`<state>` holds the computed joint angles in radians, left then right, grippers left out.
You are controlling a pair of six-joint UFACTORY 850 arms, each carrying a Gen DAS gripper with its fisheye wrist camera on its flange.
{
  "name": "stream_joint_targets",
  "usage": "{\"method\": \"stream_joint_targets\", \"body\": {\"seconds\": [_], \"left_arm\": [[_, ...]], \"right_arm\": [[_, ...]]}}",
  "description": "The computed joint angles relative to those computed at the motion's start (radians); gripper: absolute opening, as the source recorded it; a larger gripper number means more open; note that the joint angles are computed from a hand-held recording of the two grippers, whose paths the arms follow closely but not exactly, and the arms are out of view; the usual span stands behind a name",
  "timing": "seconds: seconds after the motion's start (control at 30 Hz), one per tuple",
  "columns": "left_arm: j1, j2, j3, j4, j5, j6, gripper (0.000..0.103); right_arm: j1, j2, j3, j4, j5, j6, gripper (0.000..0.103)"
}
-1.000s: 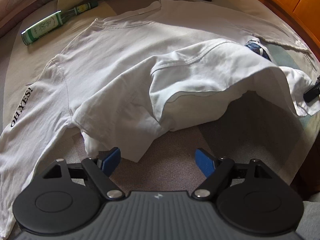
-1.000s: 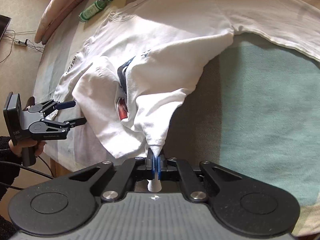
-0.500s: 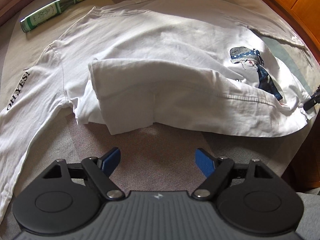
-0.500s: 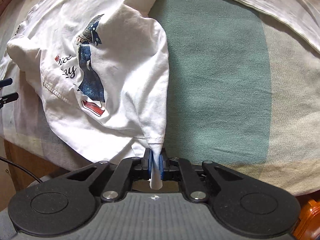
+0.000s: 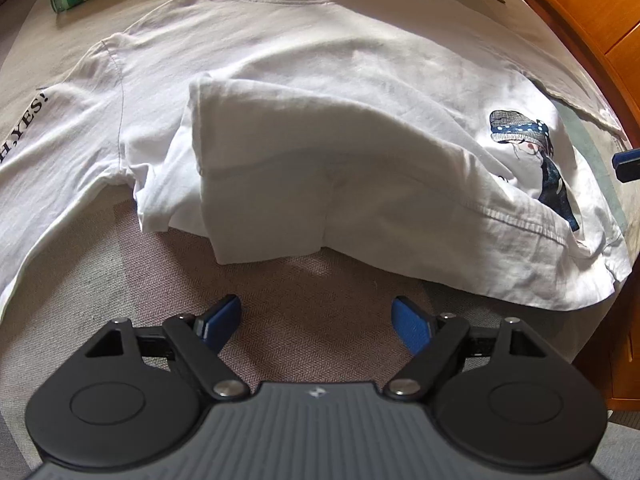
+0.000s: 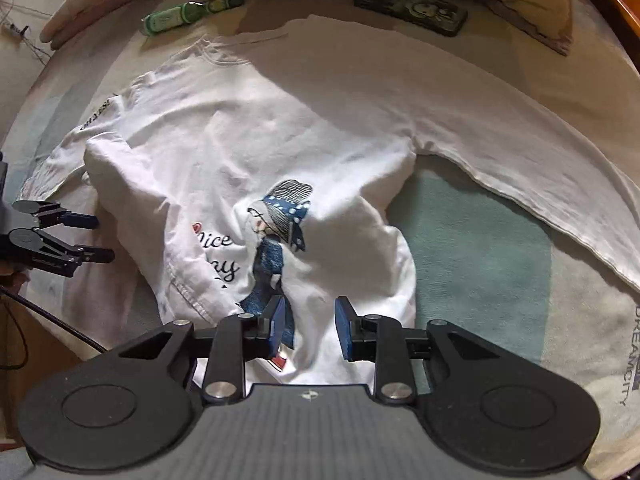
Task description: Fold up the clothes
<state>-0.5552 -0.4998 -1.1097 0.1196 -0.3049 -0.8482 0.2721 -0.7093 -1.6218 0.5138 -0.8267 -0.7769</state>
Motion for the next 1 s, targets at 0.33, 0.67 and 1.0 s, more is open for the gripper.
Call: {"method": "stream_joint_targets", "body": {"seconds": [0.33,0.67,1.0], "left_arm": [[-0.01,0.009,0.016,0.004,-0.033,0.077,0.091],[-0.031,0.092,0.125,0.23,-0.036,-0.25,0.091],[-0.009,0.173,0.221,0.653,0.067,-0.735,0.089]], "right_arm": [[0.155,-0.139,-0.157,0.249,-0.176,-0.422,0.032],[0.285,-0.281,-0.325,0.286,-0.078,-0.558,0.032],[0.272,-0.411,-0.546,0.159,-0.138,-0.311,0.04]]}}
